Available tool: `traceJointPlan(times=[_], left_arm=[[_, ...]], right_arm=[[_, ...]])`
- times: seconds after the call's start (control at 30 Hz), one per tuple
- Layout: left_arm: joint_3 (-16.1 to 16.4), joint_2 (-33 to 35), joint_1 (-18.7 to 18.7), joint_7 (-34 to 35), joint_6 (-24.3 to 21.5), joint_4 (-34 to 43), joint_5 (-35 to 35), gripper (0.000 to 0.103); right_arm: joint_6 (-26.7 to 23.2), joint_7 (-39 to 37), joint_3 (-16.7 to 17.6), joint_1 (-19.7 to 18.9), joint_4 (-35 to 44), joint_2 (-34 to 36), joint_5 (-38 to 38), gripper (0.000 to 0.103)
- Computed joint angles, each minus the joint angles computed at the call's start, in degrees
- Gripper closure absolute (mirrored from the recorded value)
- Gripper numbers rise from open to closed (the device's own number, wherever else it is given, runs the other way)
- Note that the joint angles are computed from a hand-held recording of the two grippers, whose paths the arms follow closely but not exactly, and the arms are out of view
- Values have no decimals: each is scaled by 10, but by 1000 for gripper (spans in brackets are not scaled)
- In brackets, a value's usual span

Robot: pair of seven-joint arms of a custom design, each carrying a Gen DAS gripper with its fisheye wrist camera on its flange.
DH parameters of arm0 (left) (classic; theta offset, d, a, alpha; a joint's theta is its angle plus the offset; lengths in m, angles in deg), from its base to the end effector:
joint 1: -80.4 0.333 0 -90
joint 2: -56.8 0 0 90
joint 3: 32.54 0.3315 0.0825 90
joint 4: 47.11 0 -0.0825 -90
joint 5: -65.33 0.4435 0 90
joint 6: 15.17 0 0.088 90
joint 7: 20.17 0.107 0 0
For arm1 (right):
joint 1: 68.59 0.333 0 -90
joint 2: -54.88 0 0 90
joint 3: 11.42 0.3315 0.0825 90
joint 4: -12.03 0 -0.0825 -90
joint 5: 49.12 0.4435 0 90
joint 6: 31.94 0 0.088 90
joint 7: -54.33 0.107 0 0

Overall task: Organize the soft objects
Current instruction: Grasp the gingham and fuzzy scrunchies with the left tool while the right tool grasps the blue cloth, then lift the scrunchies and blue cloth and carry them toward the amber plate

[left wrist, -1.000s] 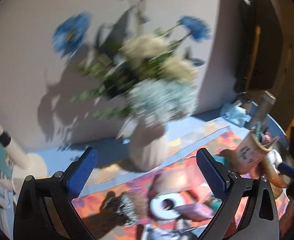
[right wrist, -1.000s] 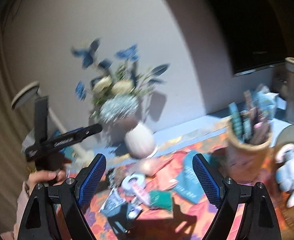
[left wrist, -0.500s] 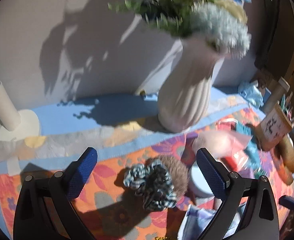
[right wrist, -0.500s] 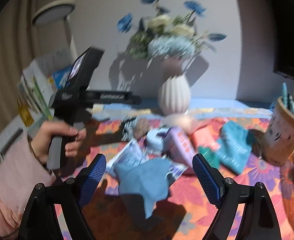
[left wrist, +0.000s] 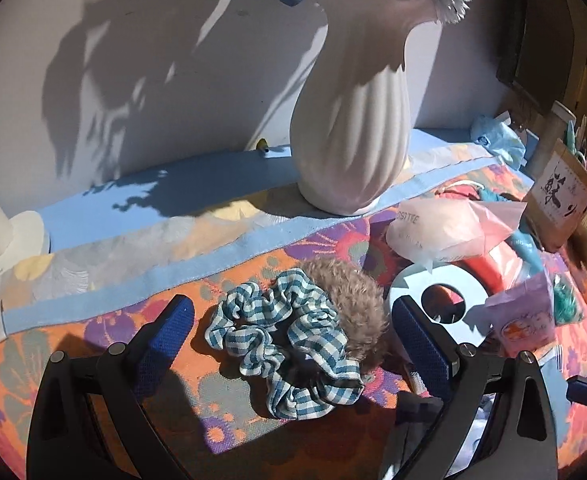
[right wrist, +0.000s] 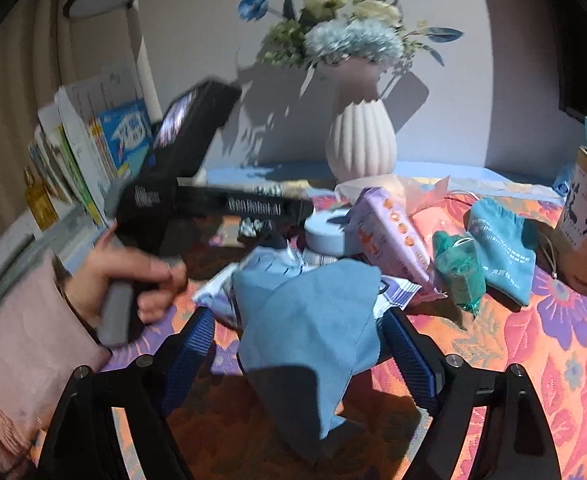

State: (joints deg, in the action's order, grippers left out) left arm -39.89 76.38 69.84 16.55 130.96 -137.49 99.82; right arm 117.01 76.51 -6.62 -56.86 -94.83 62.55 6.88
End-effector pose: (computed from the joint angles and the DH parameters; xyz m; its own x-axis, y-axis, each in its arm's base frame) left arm 0.7313 -0.2305 0.5093 0.2082 -0.9745 0.0834 -0.7010 -0.2081 -0.6821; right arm 0.6698 0.1789 0.4949 0.7150 -0.6935 -0.0889 -0.4788 -0.3930 -0.7851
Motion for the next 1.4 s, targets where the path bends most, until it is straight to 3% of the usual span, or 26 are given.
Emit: traceJointPlan(times=[0.07, 0.1, 0.23, 0.33, 0.37, 0.4, 0.43, 0.53, 0.6, 0.73, 0.87, 0.97, 1.2, 1.4], left_arm=[[0, -1, 1, -3, 0, -2, -3, 4], [-2, 0, 3, 0, 0, -1, -9, 4], [0, 0, 2, -3, 0, -1, -7, 4], [5, -1, -5, -10, -3, -1, 12, 6], [5, -1, -6, -11, -2, -1, 17, 10], [4, -1, -6, -9, 1, -2, 20, 30], [-1, 1, -2, 5, 3, -1, 12, 43], [3, -1, -9, 9, 12, -3, 24, 56], [9, -6, -15, -10, 16, -8, 43, 63], [10, -14, -7, -38, 25, -21, 37, 65], [18, -28, -5, -103, 33, -40, 54, 65], [15, -39, 10, -127, 69, -63, 42, 65], [16, -44, 9, -152, 76, -69, 62, 65], [15, -54, 22, -176, 113, -91, 57, 65]], right_arm=[[-10, 2, -1, -3, 6, 4, 10, 25], [-9, 12, -2, -2, 8, 6, 2, 35], [-17, 35, -3, -4, 15, 12, -12, 50], [-17, 14, 1, -11, 11, 7, 24, 73], [-18, 9, 1, -12, 10, 6, 31, 79], [-16, 8, 0, -11, 10, 5, 33, 82], [-15, 6, 0, -11, 9, 5, 34, 84], [0, -36, 4, -12, -4, -7, 77, 95], [4, -70, 4, -14, -12, -16, 123, 96], [-23, -86, -8, -24, -9, -17, 194, 96], [-116, -11, -20, -49, 31, 18, 200, 96], [-185, 15, -20, -74, 52, 39, 225, 96], [-205, 11, -14, -86, 50, 37, 236, 96], [-241, 5, -15, -98, 53, 43, 267, 96]])
